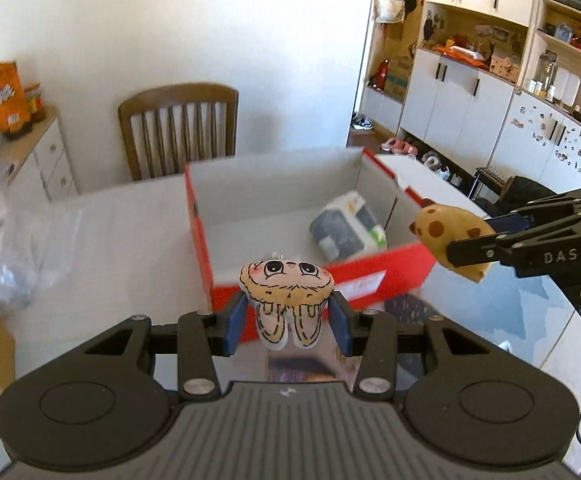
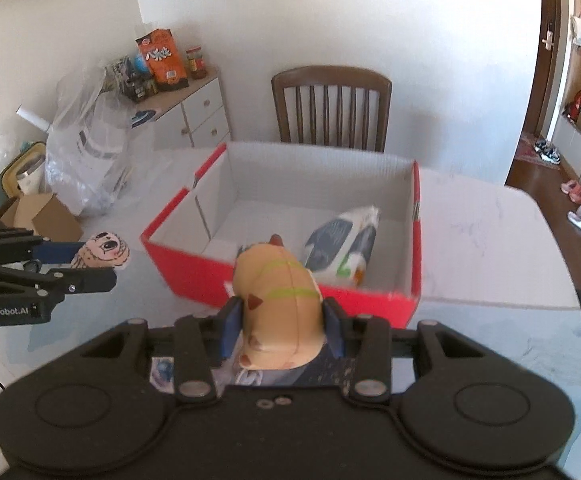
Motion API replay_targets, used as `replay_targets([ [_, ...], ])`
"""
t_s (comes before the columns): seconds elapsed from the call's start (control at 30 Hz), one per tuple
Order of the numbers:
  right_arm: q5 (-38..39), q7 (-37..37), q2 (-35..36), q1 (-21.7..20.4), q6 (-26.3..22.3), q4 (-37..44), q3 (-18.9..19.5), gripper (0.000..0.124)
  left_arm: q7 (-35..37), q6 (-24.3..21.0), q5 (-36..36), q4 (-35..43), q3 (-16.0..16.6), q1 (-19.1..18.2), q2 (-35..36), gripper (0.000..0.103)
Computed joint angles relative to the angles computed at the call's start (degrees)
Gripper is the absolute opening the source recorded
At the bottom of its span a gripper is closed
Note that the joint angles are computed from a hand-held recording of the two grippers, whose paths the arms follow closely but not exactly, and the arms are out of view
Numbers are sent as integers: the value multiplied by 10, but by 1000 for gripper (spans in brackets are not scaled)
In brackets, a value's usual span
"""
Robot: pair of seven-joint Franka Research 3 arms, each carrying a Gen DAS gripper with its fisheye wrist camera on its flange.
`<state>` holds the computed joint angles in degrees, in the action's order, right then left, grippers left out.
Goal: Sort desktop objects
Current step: 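Grasp the bunny cookie with the left gripper while the right gripper grasps the yellow toy, then lower the cookie and yellow toy into the red box and open both grippers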
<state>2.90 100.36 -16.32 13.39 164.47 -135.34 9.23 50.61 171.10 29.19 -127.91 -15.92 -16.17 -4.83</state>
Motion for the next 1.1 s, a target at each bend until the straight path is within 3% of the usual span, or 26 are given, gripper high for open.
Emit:
replay_targets([
  [0.27, -74, 47, 57, -30, 11, 62, 16, 42, 21, -28, 17, 97, 6, -10, 75, 43],
  [0.43, -98, 69, 105, -20, 1, 109, -4, 42, 78, -60, -25, 171, 11, -19, 136, 43],
  [0.7, -177, 131, 168, 5, -19, 164, -37, 42, 101, -126, -10, 298, 38, -48, 230, 43],
  [0.9, -178, 120, 204, 29, -25, 193, -58, 42, 122, -184, -9, 394, 48, -63, 299, 43],
  [1.1, -130, 71, 237, 45, -47, 220, -64, 41, 160, -253, -30, 479, 53, -74, 362, 43],
])
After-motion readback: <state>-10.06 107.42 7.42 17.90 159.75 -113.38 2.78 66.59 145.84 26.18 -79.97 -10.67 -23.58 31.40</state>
